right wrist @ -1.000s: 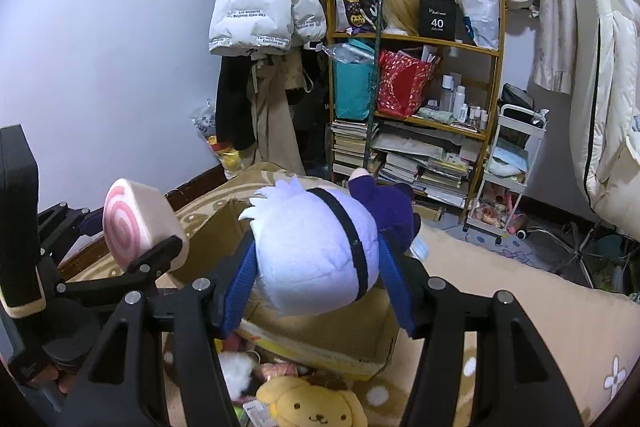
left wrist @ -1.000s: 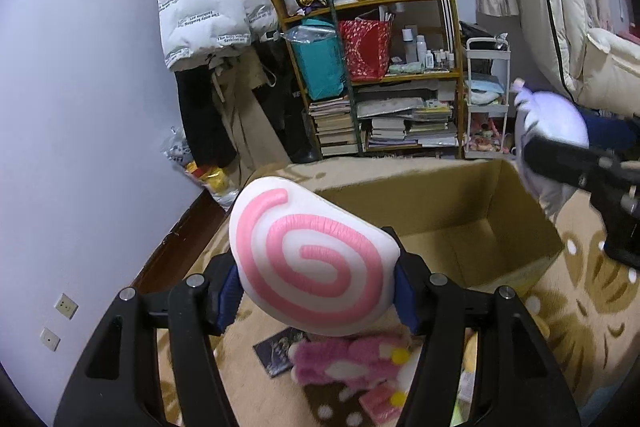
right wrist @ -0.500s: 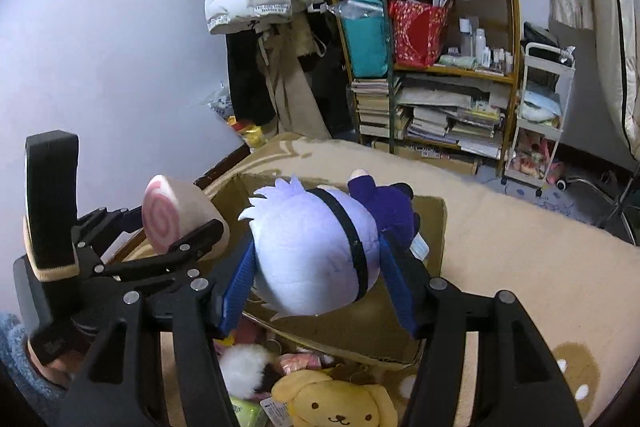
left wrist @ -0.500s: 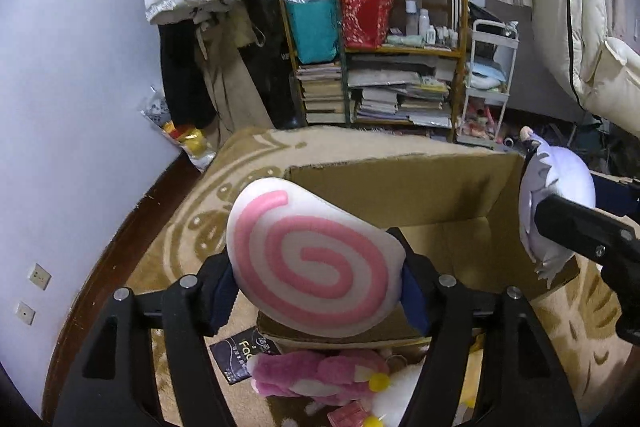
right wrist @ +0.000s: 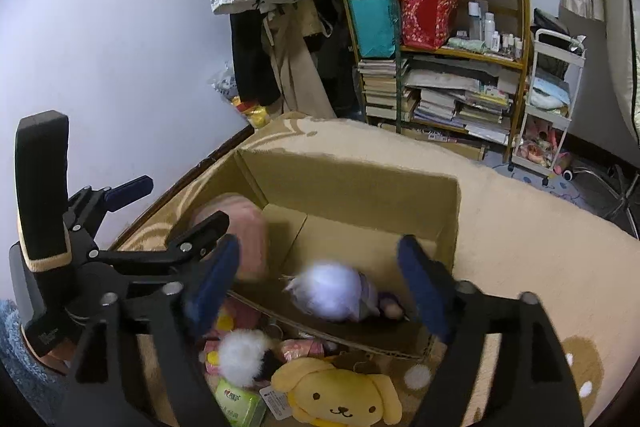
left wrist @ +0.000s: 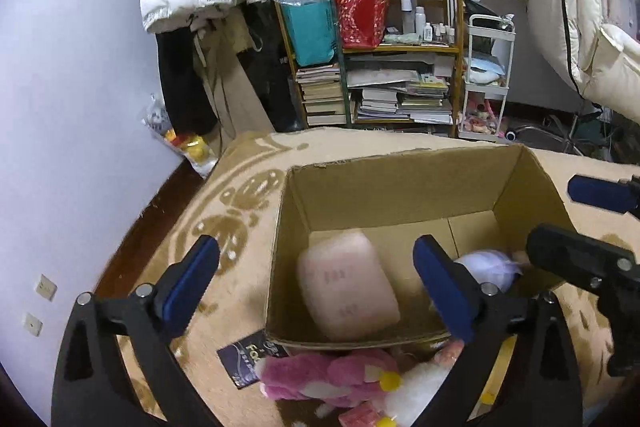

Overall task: Organize soft objects
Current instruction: 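Carry both held plushes over the box and open both tools to drop them, then withdraw both tools from the box back toward the remaining items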

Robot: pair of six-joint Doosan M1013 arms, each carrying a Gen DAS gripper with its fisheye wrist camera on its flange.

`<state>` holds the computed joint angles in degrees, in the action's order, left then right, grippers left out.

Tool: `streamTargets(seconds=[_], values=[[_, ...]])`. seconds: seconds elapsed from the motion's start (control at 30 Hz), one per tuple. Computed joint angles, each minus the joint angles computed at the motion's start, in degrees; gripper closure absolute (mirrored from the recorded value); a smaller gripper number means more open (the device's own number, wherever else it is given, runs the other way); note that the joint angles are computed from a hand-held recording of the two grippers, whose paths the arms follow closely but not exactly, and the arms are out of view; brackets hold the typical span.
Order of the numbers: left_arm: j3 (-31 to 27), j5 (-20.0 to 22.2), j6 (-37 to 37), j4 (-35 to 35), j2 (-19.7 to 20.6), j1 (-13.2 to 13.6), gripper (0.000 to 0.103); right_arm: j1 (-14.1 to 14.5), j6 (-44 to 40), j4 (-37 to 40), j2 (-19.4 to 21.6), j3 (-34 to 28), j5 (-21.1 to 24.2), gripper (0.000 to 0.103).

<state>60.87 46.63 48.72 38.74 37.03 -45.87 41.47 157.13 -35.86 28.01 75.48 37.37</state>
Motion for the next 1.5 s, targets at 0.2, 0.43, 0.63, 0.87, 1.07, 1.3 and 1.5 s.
streamTargets(seconds=[0.2, 0.43, 0.63, 0.87, 1.07, 1.3, 1.5], values=[[0.18, 1.25, 0.24, -0.08, -0.9, 0.08, 0.004, 0.68, 4.99, -3.34, -1.17, 0.55, 0.79, 0.0], [3.93, 1.18, -4.39, 3.63, -4.02, -0.45, 0.001, 2.48, 8.16, -7.79, -2.5, 0.88, 3.36, 0.0], [7.33, 1.45, -6.73, 2.54, -6.82, -0.86, 0.0, 4.17, 9.44, -9.26, -3.34, 1.2, 5.88, 0.0], [11.17, 2.45, -6.98, 1.48, -9.3, -1.68, 0.0, 5.98, 10.42, -9.87, -4.55, 2.35, 7.97, 0.0], [14.3, 1.69, -9.57, 1.95, -11.18, -2.37, 0.0, 7.55, 14.25, -13.0, -5.5, 4.1, 9.24, 0.0], [18.9, 0.04, -17.5, 8.23, -13.34, -4.07, 0.0, 8.41, 18.59, -14.94, -6.16, 6.46, 7.84, 0.0], [20.39, -1.26, -17.23, 8.22, -13.45, -4.3, 0.0, 9.52, 21.89, -20.17, -5.61, 7.4, 8.61, 0.0]])
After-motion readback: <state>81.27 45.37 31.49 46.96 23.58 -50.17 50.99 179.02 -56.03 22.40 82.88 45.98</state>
